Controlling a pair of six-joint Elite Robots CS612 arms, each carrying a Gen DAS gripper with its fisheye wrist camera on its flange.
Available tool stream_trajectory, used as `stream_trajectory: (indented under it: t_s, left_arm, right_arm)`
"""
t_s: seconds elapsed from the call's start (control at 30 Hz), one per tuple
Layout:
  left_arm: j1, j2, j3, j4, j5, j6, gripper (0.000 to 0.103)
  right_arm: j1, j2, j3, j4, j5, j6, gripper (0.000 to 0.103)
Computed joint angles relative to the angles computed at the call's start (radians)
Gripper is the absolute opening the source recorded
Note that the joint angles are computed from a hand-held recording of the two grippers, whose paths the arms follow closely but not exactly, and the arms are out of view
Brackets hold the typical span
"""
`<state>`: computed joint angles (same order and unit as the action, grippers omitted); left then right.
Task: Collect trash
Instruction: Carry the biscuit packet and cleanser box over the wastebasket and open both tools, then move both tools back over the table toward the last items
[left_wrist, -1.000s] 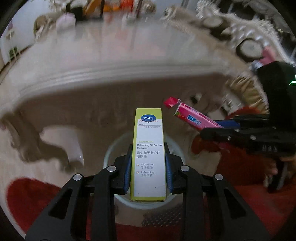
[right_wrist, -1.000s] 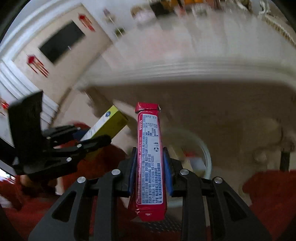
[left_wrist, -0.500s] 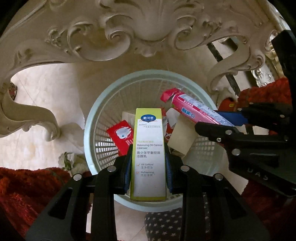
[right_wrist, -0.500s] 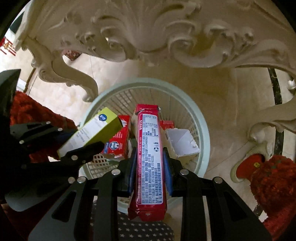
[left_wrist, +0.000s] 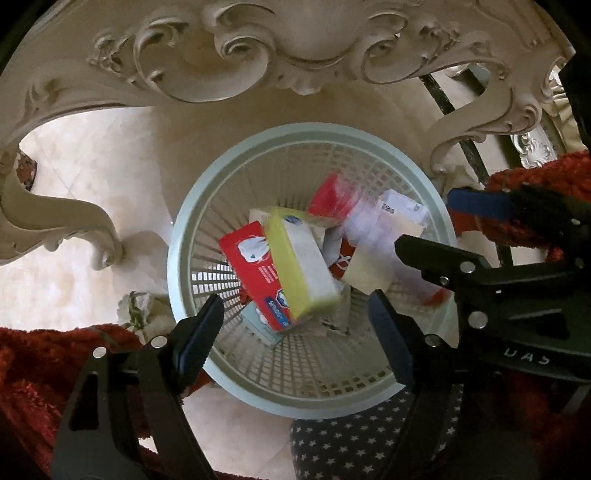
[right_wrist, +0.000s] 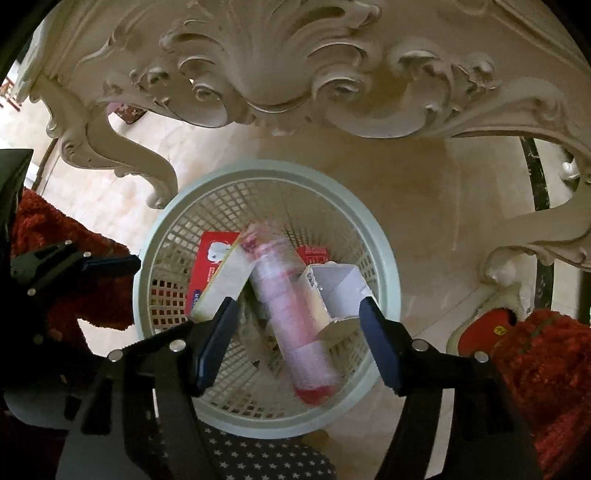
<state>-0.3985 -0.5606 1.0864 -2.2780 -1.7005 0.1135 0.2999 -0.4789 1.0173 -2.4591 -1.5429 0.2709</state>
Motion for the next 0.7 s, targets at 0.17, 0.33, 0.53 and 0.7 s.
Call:
stream_trajectory:
  t_s: [0.17,0.33,0.53,0.7]
  left_arm:
    - [0.0,0.0,-0.001,0.006,0.006,-0.011,0.078]
    - [0.002,-0.014,0.012,-0.006,0.014,-0.006,0.078]
    - [0.039,-0.132,0.083,-0.051,-0.107,0.118,0.078]
    - [0.073,-0.134,-0.034,-0.19,-0.142,0.128,0.078]
  right_arm:
    - [-0.001,-0.002,0.006,-0.005,0.001,0.003,0.065]
    - [0.001,-0.021,0.03,-0.038,0.001,-0.012,0.065]
    - [-0.015,-0.159,0.194,-0.294,0.153,-0.093,0.065]
    - [-0.029,-0.187,0.134,-0.455,-0.01,-0.174,0.065]
